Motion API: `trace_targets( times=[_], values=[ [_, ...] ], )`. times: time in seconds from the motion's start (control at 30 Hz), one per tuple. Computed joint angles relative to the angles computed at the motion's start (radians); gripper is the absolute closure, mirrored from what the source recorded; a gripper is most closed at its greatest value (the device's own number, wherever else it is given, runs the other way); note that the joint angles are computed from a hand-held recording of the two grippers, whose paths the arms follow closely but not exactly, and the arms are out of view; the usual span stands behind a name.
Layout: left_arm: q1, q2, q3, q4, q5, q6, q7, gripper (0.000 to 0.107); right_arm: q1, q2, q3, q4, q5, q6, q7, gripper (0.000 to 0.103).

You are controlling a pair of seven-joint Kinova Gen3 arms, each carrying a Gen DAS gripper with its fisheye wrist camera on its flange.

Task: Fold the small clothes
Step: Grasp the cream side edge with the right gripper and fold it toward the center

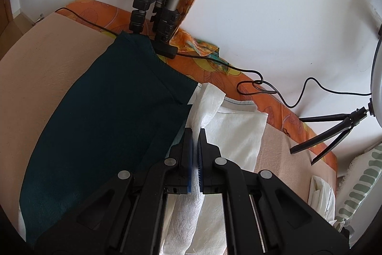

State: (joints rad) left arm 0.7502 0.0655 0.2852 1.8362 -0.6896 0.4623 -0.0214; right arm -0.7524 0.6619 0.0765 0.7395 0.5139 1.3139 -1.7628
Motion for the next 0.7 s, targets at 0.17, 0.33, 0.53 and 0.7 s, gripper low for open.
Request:
trace_targets(
  times=[0.17,0.33,0.53,0.7],
  values=[
    [-0.013,-0.006,0.002,0.01,0.032,-0.002,-0.023,0.106,-0.02,0.033,0.006,-0.023,0.005,0.015,0.002,0.099],
    [-0.013,-0.016,0.009,0.02,0.003,0.012,0.005,0.106,-0.02,0.039,0.003,-0.011,-0.004,0.004,-0.017,0.099],
    [-0.007,-0.016,0.028,-0.009,0.012,0.089,-0.001,0.091,0.074,-0.035,-0.073,0.039,-0.157,-0.083,-0.052,0.06],
    [0.016,-0.041,0.057,-0.015,-0.091,0.176,0.087,0.076,0.11,-0.159,-0.093,0.16,-0.21,-0.202,-0.076,0.045]
  ],
)
